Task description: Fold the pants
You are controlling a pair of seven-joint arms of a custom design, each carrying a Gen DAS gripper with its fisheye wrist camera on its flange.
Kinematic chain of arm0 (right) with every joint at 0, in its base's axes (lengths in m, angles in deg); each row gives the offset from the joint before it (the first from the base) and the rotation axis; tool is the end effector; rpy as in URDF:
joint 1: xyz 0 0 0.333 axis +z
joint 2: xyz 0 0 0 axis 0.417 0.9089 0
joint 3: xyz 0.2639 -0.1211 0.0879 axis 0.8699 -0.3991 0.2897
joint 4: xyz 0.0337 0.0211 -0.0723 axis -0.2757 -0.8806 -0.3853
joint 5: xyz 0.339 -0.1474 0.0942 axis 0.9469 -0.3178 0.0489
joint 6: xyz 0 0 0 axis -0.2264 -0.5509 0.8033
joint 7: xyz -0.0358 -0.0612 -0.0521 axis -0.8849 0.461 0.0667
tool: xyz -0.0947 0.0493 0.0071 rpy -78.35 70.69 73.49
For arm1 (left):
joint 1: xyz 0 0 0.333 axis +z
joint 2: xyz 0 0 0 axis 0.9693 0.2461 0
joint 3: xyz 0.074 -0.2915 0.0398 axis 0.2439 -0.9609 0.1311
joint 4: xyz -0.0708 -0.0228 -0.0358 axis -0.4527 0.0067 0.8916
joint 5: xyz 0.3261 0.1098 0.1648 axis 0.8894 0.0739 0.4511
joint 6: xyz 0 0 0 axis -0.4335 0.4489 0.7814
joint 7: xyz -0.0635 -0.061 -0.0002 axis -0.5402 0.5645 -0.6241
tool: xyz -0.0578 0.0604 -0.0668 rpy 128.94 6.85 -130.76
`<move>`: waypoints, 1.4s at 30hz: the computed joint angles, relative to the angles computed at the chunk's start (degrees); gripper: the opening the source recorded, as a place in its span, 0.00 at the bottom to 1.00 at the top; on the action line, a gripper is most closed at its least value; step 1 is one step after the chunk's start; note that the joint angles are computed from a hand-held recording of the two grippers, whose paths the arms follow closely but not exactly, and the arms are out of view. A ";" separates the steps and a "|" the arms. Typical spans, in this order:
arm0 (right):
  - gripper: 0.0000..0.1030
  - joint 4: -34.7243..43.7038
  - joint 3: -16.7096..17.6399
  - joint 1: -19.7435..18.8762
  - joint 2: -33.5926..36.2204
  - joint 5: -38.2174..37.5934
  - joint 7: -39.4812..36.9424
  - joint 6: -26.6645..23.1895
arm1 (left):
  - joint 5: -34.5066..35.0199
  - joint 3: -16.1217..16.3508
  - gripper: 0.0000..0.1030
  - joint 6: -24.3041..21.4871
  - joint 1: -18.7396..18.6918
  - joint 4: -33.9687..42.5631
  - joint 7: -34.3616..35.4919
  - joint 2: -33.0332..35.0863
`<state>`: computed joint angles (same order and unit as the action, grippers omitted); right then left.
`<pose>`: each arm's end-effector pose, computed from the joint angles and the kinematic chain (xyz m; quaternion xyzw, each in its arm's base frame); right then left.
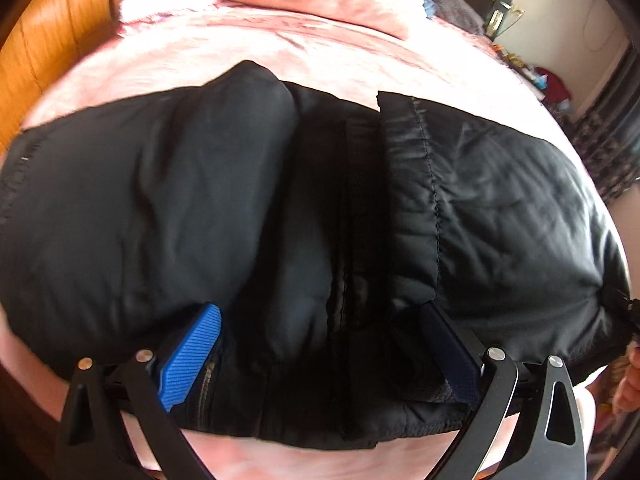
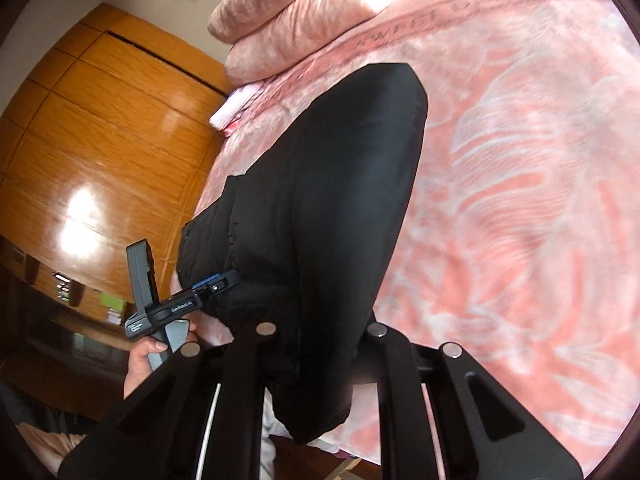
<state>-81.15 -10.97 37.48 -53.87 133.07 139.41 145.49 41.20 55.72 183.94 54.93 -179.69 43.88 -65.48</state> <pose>0.6050 0.2859 0.4435 -0.6969 0.5635 0.2086 0.3915 0.5761 -0.3120 0.4283 -0.7860 0.5835 -0.1834 0.0899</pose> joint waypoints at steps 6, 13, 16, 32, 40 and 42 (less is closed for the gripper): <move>0.14 -6.51 -3.63 -0.51 -4.70 -7.38 5.49 2.44 | 2.74 0.81 0.97 -3.77 -5.32 14.33 2.62 10.47; 0.32 -9.30 -3.92 1.30 -5.48 -17.27 10.76 5.49 | 2.26 1.53 0.96 1.47 -5.37 8.84 0.49 6.97; 0.49 -12.97 -6.40 5.61 -9.21 -35.32 21.61 12.55 | 2.29 1.80 0.96 3.77 -4.72 3.68 -1.83 2.57; 0.49 0.96 2.12 12.27 0.12 -44.08 25.98 14.31 | 8.03 -3.29 0.96 -3.48 5.51 -17.44 -6.33 -19.14; 0.51 10.68 0.77 17.16 7.35 -50.38 30.68 6.62 | 3.08 -4.78 0.96 0.03 10.18 -26.52 -5.92 -26.11; 0.50 8.13 2.29 15.65 5.47 -47.47 29.01 9.87 | 1.98 -5.09 0.96 1.51 11.16 -29.30 -6.01 -28.41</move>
